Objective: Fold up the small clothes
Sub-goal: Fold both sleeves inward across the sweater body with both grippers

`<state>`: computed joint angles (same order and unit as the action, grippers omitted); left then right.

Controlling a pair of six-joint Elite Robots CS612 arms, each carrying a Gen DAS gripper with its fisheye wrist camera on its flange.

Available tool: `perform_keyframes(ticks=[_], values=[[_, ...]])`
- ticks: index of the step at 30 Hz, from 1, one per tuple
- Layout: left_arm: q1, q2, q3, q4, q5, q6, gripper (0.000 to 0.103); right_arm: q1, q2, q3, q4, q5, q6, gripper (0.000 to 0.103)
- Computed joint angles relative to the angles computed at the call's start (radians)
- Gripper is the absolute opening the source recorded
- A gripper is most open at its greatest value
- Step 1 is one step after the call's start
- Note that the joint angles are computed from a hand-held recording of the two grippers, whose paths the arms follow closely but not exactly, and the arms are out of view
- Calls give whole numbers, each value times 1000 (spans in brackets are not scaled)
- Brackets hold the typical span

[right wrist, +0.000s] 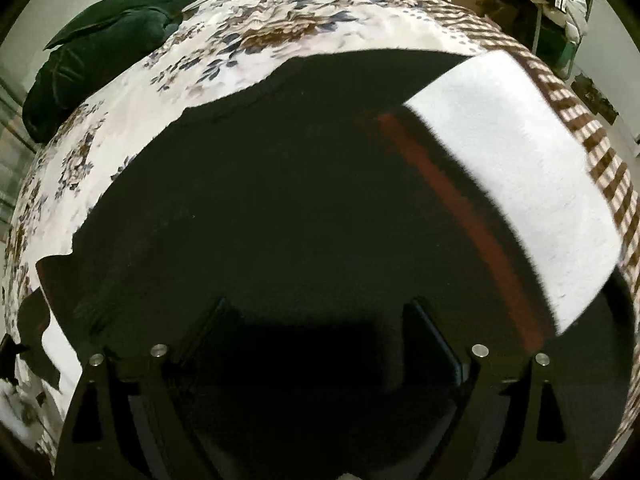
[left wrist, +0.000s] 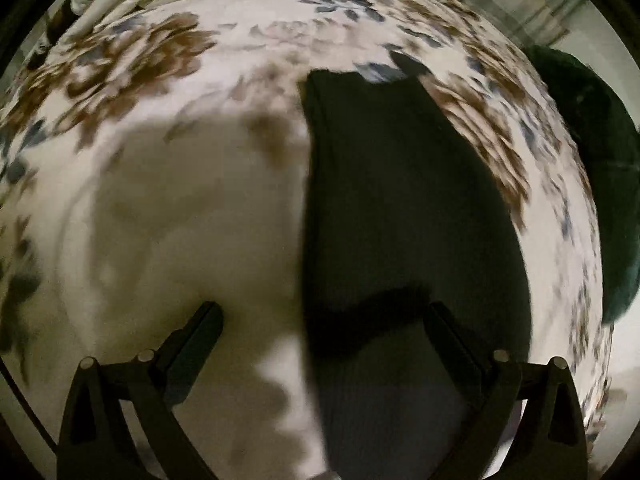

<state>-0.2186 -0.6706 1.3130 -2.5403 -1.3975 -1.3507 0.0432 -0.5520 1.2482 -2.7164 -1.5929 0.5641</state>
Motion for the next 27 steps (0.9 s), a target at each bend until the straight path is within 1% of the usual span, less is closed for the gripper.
perform_keyframes(ticks=[2,4,5,6,7,8,9,10,11,13,15,17,18,21,23,27], values=[[14,20,-26,17,-10,-23,103,8,7,-6,-5,-17,15,92],[9,22,-22,-8,29,-56,103,12,9,-7,-15,-28,19,92],[7,24,-21,-23,46,-58,102,12,8,-4,-21,-29,19,92],[5,25,-20,-35,60,-50,99,12,6,1,-28,-27,20,92],[0,24,-17,-47,79,-33,86,11,5,6,-34,-25,21,92],[-6,23,-17,-53,102,-1,56,11,3,12,-36,-22,18,92],[-4,39,-39,-77,106,54,34,9,-1,17,-33,-21,14,92],[-1,44,-38,-123,87,96,11,8,-4,22,-31,-20,12,92],[4,53,-56,-128,77,129,11,6,-9,30,-33,-15,12,92],[6,53,-57,-178,85,165,10,1,-19,49,-45,-1,16,92],[-3,32,-33,-229,101,204,10,-6,-30,68,-51,16,16,92],[-14,11,-14,-296,120,262,9,-12,-43,91,-62,27,17,92],[-18,11,-28,-317,132,296,9,-17,-52,107,-70,34,20,92],[-54,-35,6,-408,164,398,9,-29,-75,149,-92,54,35,92],[-90,-74,39,-470,179,466,9,-42,-97,188,-108,73,49,92],[-165,-127,63,-537,152,584,9,-66,-141,267,-143,94,58,92]])
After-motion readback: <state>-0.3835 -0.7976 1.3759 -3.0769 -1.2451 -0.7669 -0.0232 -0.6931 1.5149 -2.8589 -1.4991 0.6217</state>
